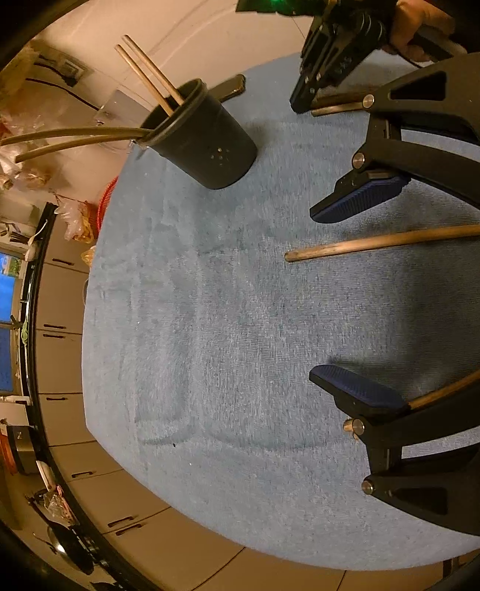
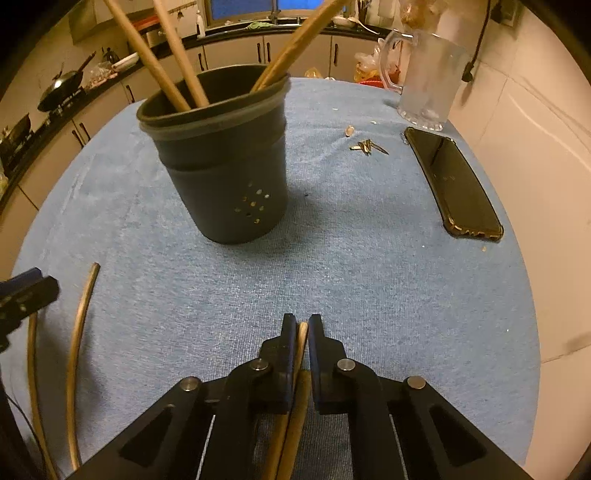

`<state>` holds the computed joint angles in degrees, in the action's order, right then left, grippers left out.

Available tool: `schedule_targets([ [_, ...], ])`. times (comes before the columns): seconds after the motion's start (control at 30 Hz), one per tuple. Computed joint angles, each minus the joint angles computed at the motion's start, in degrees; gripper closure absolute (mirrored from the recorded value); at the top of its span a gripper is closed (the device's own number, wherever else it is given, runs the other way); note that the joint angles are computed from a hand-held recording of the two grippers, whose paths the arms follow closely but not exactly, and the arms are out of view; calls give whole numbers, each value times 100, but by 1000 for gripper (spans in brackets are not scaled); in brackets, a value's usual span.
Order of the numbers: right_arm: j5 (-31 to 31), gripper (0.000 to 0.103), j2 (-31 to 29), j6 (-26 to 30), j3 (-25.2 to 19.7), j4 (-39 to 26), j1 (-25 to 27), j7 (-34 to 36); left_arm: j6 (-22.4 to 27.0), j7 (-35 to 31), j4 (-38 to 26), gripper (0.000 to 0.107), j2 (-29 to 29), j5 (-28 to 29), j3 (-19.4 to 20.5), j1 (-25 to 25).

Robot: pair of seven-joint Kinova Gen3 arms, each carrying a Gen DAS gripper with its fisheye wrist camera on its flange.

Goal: Organize utensils
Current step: 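Lower the left tool around a chopstick while the right tool closes on another chopstick, then close the left tool on its chopstick while the right tool lifts its chopstick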

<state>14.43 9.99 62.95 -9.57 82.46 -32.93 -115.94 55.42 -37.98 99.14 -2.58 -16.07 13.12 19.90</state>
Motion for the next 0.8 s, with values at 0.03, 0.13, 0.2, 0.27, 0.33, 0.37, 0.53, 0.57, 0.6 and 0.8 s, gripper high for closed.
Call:
schedule_targets([
  [0.03,-31,95,-20,-34,6,20,24,11,-7,8,-11,28,34,-15,9,4],
  [0.13,-197,95,-96,-132,19,68,147,123,37,19,-47,28,94,-82,26,47],
  [0.2,-309,96,-188,-230,23,113,233,190,55,26,-66,28,134,-119,25,81],
  [0.27,-406,96,-300,-345,23,153,316,240,87,60,-82,28,152,-143,25,119],
  [0.33,-532,96,-401,-447,10,183,402,333,112,50,-100,28,184,-140,9,140],
  [0.37,-564,96,-465,-516,3,211,432,354,152,72,-139,28,203,-156,17,163],
  [0.53,-744,96,-663,-714,-48,241,561,535,122,-244,-234,30,323,99,-100,134],
  [0.57,-798,96,-692,-740,-55,235,587,584,103,-429,-270,34,352,261,-149,91],
  [0.6,-853,96,-703,-753,-57,225,614,628,99,-624,-329,36,398,444,-204,33],
  [0.8,-1564,96,-570,-575,20,75,892,1187,169,-997,-655,42,682,818,-360,-102],
])
